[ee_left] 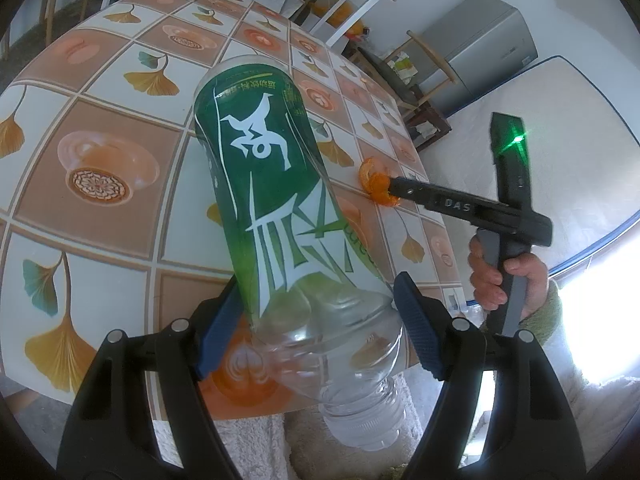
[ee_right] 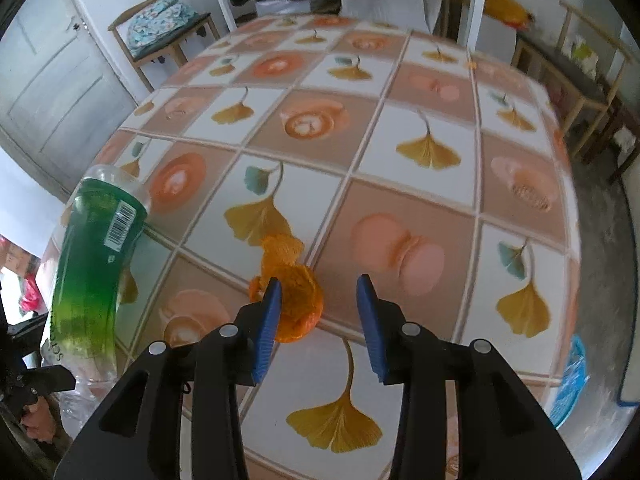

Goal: Collect trash
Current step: 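Grasp the orange peel with the right tool while the left tool holds the bottle, then carry the bottle and peel to the blue wastebasket and open both tools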

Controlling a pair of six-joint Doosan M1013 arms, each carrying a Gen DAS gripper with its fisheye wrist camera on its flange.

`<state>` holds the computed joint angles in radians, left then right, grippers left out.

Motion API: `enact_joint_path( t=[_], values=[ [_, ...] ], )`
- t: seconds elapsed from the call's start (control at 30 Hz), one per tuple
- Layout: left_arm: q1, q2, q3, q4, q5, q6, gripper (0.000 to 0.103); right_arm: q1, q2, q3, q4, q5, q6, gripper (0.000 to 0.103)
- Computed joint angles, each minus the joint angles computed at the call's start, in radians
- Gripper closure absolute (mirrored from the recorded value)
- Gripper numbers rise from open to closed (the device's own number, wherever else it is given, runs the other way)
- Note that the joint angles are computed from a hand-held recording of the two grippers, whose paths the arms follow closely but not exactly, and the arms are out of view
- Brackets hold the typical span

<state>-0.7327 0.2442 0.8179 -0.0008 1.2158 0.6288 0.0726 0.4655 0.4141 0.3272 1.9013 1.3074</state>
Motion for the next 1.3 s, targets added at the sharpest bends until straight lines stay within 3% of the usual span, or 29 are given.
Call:
enact_joint_path(
  t=[0.13,0.37,0.6,0.97,1.13,1.3],
  values=[
    [-0.001,0.006,-0.011,0.005,0.013,-0.003,0.031,0.001,-0.018,0.040,0.023,-0.013,-0.009,0.066],
    [0.016,0.018,-0.021,-0.059,0.022,-0.042,0.031,0.016,-0.037,0.067,0.012,-0.028,-0.027,0.087],
    [0.012,0.040,-0.064,-0.025,0.076,-0.084,0.033,0.011,-0.055,0.097,0.024,-0.058,0.009,0.093],
    [-0.024,0.010,-0.045,0.057,0.066,-0.169,0.034,-0.047,-0.073,0.088,0.124,-0.059,0.075,0.095],
    [-0.051,0.016,-0.087,0.100,0.082,-0.160,0.034,-0.095,-0.099,0.096,0.185,-0.083,0.104,0.095],
    [-0.079,0.052,-0.174,0.125,0.115,-0.122,0.034,-0.176,-0.147,0.139,0.257,-0.121,0.133,0.095]
  ],
)
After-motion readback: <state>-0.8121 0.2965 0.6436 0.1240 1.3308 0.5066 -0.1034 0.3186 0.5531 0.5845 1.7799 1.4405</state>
